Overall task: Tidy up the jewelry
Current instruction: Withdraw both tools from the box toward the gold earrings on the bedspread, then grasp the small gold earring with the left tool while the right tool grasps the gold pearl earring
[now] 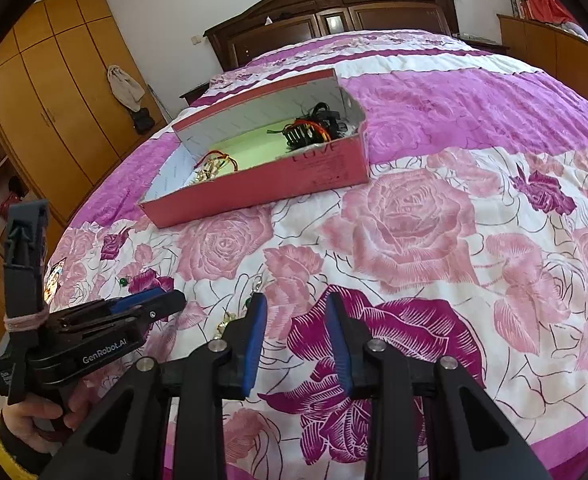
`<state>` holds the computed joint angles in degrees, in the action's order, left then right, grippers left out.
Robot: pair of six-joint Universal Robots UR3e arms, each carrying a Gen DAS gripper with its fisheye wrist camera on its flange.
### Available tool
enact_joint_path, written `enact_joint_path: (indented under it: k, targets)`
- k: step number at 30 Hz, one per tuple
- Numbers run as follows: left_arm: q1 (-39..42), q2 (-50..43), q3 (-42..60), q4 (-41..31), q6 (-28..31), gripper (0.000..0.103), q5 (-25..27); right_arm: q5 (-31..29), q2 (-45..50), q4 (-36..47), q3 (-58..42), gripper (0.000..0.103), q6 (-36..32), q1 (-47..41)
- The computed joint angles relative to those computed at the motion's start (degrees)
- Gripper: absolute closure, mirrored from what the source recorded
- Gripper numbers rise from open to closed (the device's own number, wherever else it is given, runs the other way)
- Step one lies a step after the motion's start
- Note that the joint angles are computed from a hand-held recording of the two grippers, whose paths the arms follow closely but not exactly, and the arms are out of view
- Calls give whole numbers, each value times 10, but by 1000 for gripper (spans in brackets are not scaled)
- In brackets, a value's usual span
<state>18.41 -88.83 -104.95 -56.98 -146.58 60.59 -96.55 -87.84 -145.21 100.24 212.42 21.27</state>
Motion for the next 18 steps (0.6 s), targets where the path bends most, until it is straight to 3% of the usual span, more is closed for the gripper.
enact_joint_path:
  k: [3, 7, 18]
  targets:
    - [3, 1, -7, 5, 1, 82, -5, 3, 1, 0, 1, 70, 2, -1]
    - [10, 1, -11, -2, 8, 98, -18, 3, 2, 4, -1, 70, 3, 0]
    - [40, 12, 3, -35, 19, 98, -53, 10, 12, 7, -13, 70, 3, 4]
